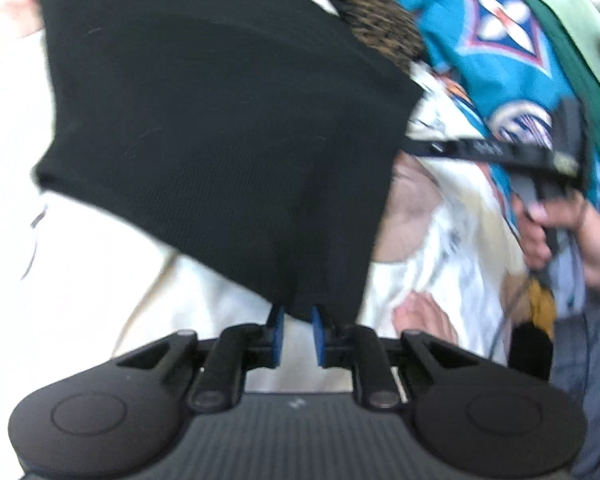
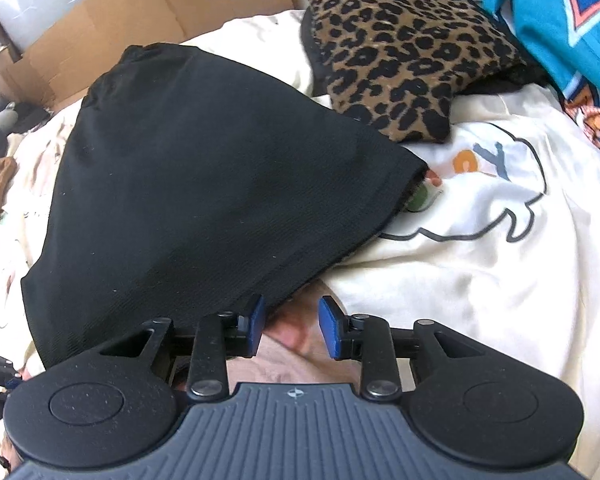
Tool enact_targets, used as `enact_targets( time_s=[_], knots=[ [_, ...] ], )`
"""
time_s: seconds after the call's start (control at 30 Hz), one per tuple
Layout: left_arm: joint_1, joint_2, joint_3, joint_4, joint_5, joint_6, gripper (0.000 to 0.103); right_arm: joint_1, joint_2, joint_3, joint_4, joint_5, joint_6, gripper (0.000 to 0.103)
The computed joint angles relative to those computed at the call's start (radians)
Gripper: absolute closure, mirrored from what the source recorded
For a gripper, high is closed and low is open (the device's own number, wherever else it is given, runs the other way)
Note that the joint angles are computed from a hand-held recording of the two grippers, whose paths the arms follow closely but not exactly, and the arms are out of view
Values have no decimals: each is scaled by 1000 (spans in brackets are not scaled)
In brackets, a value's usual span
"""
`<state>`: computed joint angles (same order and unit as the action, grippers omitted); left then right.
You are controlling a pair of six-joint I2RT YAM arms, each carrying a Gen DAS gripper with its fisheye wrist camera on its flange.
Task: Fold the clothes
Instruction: 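Lift the waistband end of the black shorts high with the left tool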
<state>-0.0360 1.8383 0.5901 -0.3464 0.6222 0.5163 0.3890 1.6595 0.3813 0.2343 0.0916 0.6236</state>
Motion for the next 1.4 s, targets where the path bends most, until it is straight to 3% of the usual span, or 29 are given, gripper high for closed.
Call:
enact_targets(
  time_s=[0.17, 0.23, 0.4, 0.53, 0.6, 0.7, 0.83, 0.97, 1.17, 1.27, 1.4],
  knots=[
    [56, 98, 31, 27, 77, -104, 64, 2, -21, -13, -9, 6, 3, 66],
    [79, 145, 42, 46, 118, -138, 52, 4, -24, -18, -8, 8, 13, 66],
    [63, 247, 53, 143, 237, -274, 42, 9, -12, -25, 15, 5, 23, 66],
    [56, 335, 67, 211, 325, -356, 42, -4, -14, -35, 49, -3, 28, 66],
    [61, 372, 87, 189, 369, -357, 43, -13, -20, -39, 56, -2, 24, 66],
    [81, 428, 116, 115, 439, -302, 56, -27, -25, -45, 65, -4, 19, 66],
    [100, 463, 111, 113, 490, -300, 60, -29, -18, -55, 76, -6, 26, 66],
    [109, 491, 86, 237, 507, -429, 59, -23, -6, -61, 90, -8, 30, 66],
    [-1, 543, 9, 705, 496, -826, 64, -40, 2, -62, 116, -14, 51, 66],
    [-15, 556, 1, 752, 510, -859, 69, -66, 3, -70, 143, -23, 63, 66],
    [-15, 557, -6, 741, 500, -842, 83, -113, 16, -87, 199, -29, 67, 66]
  ],
)
